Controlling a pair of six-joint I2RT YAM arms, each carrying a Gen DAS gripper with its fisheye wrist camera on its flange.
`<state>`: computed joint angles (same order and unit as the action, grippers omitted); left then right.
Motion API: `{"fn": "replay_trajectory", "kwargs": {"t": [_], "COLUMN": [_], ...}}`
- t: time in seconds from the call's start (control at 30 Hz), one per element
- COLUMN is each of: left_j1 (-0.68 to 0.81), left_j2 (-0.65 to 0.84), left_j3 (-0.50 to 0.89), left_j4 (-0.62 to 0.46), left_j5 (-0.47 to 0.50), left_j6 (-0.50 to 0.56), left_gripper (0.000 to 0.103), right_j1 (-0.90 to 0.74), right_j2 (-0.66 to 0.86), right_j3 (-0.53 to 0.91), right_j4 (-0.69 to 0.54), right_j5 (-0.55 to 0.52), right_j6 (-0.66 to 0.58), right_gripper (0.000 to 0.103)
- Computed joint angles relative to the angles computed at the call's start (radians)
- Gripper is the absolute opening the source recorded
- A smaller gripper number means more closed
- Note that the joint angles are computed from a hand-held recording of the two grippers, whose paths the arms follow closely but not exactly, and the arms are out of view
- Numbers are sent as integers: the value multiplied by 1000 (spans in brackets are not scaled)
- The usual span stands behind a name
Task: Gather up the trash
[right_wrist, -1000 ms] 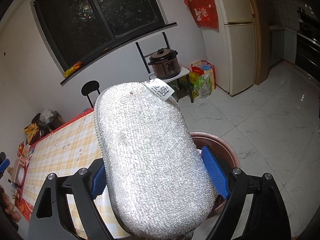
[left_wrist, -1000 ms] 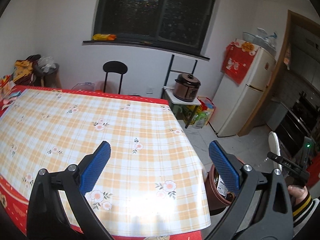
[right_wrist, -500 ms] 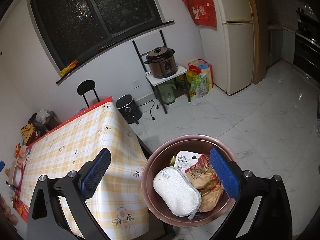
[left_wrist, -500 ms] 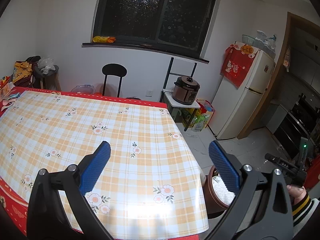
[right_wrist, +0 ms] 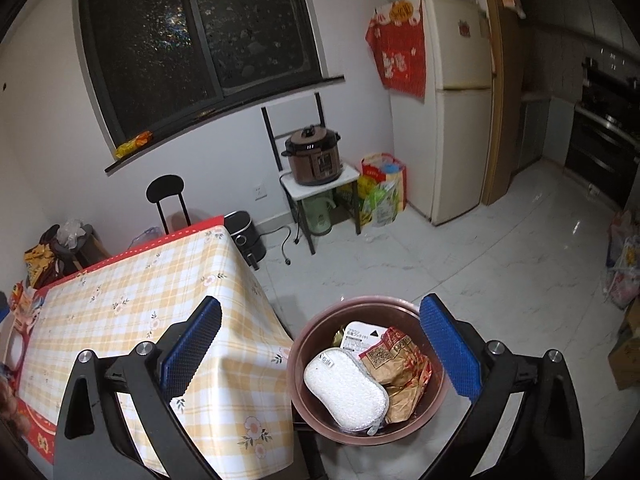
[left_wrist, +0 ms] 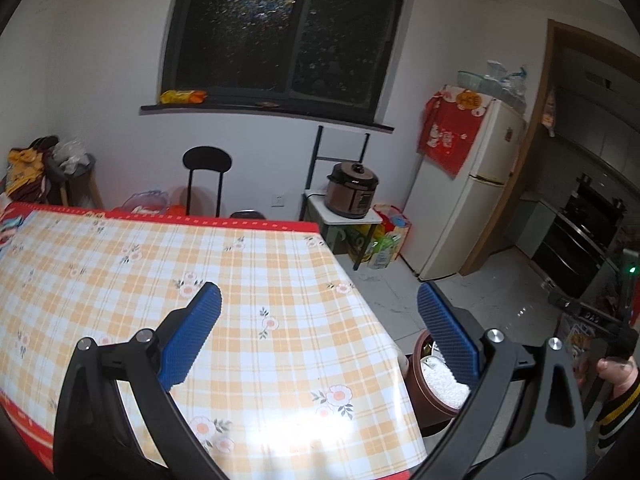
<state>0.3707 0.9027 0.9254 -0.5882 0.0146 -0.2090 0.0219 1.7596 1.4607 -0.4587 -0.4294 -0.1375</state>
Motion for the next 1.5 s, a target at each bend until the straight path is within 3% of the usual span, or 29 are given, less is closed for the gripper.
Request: {"fn": "replay_trajectory", "kwargs": {"t": [0.37,0.77,1.1,1.5], "left_j1": [325,622,776,801], "left_j2": [60,147,230,278], "left_j3": [183,351,439,482], "left_j4": [-111,-337,-555,-636], "left_j5": [406,814,980,1006], "left_j6": [377,715,984,1075], "left_gripper": [97,97,97,97], "right_j1": [126,401,675,810], "right_j2": [-356,-657,-779,-756], "right_j3": [-168,-229,-248,-211], "right_j4": [-30,-207,-354,-450], "right_j5": [222,604,926,1059], "right_j6": [163,283,457,556], "right_gripper": [98,98,98,98]}}
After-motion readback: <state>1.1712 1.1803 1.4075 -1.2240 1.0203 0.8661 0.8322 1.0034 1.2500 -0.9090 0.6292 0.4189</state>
